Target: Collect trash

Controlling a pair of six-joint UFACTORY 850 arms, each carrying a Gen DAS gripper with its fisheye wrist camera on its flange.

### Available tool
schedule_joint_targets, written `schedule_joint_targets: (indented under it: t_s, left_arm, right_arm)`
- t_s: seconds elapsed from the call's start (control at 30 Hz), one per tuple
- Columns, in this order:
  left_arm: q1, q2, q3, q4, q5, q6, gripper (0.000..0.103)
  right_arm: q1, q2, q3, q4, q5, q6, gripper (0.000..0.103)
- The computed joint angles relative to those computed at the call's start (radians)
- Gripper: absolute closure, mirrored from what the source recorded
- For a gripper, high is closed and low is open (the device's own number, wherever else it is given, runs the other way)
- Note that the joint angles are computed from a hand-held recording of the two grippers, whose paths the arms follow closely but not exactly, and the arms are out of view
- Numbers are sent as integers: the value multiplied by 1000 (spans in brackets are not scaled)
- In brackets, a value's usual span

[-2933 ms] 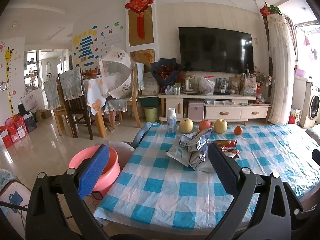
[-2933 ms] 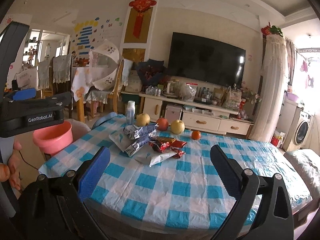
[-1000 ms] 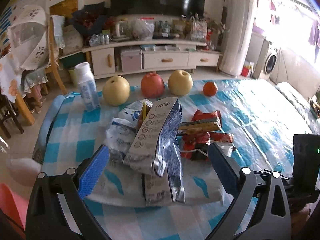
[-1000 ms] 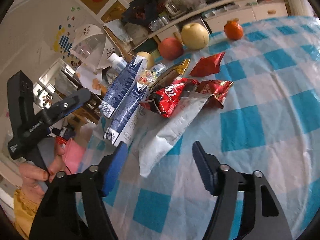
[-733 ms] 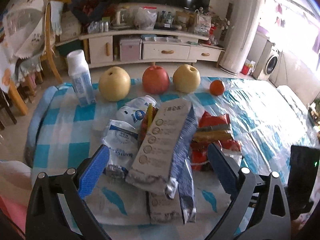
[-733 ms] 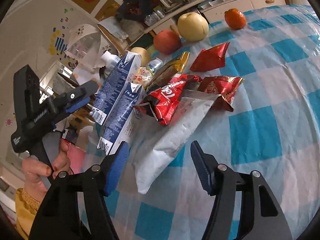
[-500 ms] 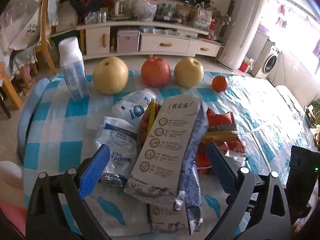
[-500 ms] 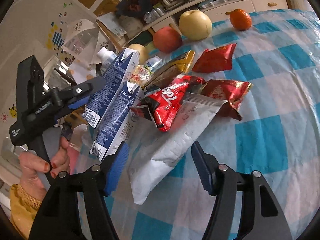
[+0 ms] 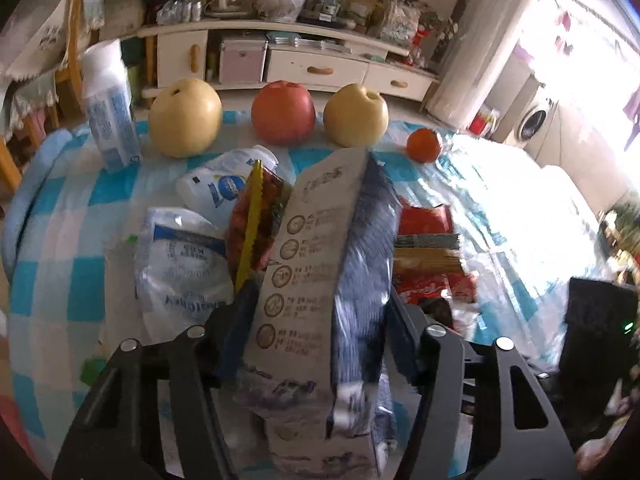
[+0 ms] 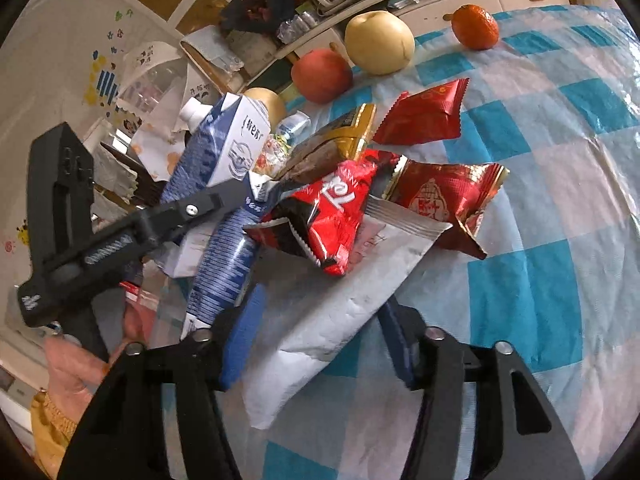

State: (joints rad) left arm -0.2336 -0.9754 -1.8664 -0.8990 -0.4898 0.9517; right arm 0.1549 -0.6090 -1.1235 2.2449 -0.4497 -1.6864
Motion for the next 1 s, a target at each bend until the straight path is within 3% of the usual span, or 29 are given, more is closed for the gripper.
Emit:
schedule_joint_targets:
  t_s: [0.1,0.13,0.2,0.33,0.53,0.8,1.0]
  left_arm:
    - [-1,42,73,-98,29,82,47]
    - [-2,56,96,-127,38,109,64]
    - [2,76,127,-161,34,128,71]
    - [4,149,250,-346,115,297,71]
    - [22,249,413,-691,153,622,71]
    - [44,364,593,-1007,129,949,71]
    - [72,418,673,-1132,68,1088,71]
  right_arm:
    - [0,0,1,-13,-1,6,62]
    - [0,2,4,-20,-4,12,63]
    - [-3,2,10,-30,-20,24,67]
    - [-4,18,29,-12,-24,-14,71]
    - [5,72,89,77,-2,-171,74]
    - [11,136,175,200,-6,-312,79]
    - [35,206,244,395,-2,-487,84]
